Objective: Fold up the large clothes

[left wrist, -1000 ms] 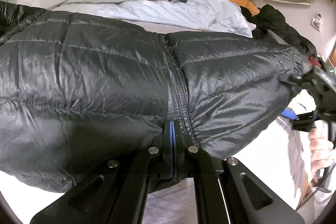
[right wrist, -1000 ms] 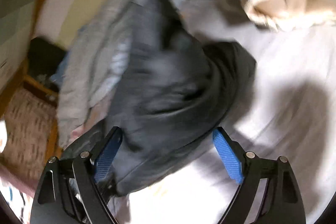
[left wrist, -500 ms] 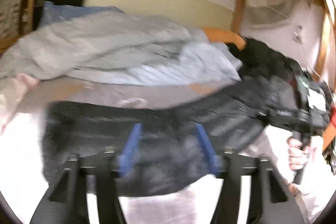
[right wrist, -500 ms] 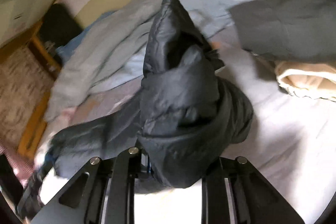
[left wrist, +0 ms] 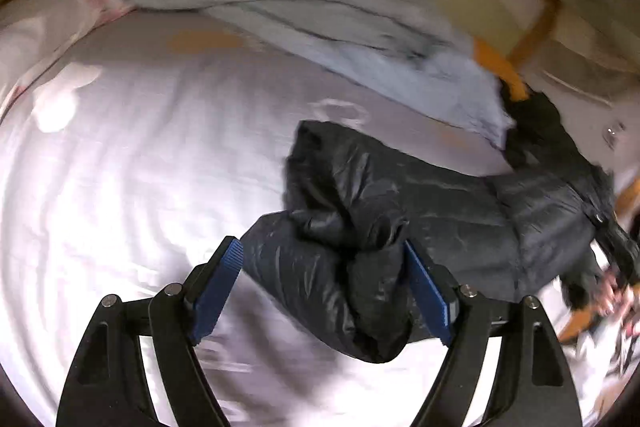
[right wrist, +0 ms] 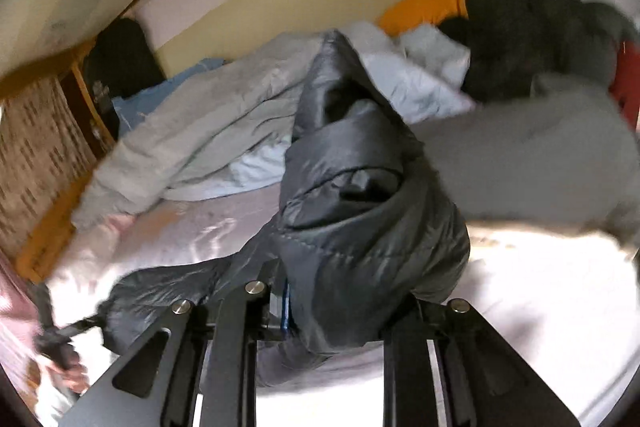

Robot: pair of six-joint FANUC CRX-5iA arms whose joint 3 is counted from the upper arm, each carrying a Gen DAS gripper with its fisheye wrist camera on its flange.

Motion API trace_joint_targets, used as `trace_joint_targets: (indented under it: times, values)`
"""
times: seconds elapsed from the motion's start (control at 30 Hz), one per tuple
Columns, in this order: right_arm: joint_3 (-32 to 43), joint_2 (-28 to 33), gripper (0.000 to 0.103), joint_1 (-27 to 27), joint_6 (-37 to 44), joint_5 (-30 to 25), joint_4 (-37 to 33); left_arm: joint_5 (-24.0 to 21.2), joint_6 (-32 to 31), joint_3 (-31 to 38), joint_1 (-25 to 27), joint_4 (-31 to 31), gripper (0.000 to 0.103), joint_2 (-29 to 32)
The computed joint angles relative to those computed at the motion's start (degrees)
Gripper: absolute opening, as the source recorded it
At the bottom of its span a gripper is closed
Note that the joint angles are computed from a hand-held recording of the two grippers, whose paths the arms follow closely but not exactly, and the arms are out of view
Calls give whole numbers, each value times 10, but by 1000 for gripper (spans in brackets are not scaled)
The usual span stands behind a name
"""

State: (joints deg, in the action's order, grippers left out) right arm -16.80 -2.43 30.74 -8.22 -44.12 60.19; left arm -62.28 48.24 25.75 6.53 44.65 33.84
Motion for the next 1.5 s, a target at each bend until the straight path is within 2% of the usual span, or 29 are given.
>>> trace_joint_targets:
  times: [0.07,0.13,0.23,0.37,0.43,0.53,0.63,0.73,0.77,0.87,0.93,1.0,1.1,1.13,1.23,1.3,1.4,1.47,1.5]
  values:
    - [15,14,22,8,5,-41,0,42,-32,-39,-16,-23,81,-28]
    - [27,32,22,12,8,-75,1,41,-27,-31,-30,-54,81,-25]
    - [37,50,22,20,2,-97,21,42,-37,-33,-43,-62,81,-29]
    - [12,47,24,14,-23,-56,93,97,-27,-56,-60,-92,81,-56]
    - [-19,30,24,1,-58,15,160,149,-62,-85,-63,-87,81,-81]
    - [-45,20,27,-20,-123,92,275,270,-144,-152,-69,-19,81,-131]
    - [-32,48,29,-4,-120,77,340,319,-184,-183,-69,64,81,-155]
    - [-9,85,36,15,-134,62,364,312,-198,-188,-63,127,81,-156]
    - [3,101,44,23,-134,57,359,302,-191,-178,-60,126,81,-150]
    - [21,139,47,37,-115,49,364,277,-146,-149,-55,65,81,-137]
    - [25,148,48,38,-102,74,360,270,-134,-142,-56,37,81,-136]
    - [23,148,52,32,-104,120,364,263,-146,-152,-57,45,81,-142]
    - [19,148,69,20,-110,186,380,269,-164,-163,-61,56,81,-149]
    - [13,146,72,12,-131,208,401,270,-167,-166,-62,59,81,-151]
    - [3,137,72,-6,-173,253,420,250,-180,-169,-59,82,81,-153]
    - [-10,122,72,-30,-257,267,481,247,-196,-176,-58,103,81,-157]
    - [-29,99,72,-53,-370,234,539,262,-236,-198,-63,139,81,-168]
    - [-30,98,72,-44,-358,182,494,262,-267,-211,-67,167,81,-173]
    - [-26,104,72,-25,-310,131,430,257,-283,-215,-68,181,81,-173]
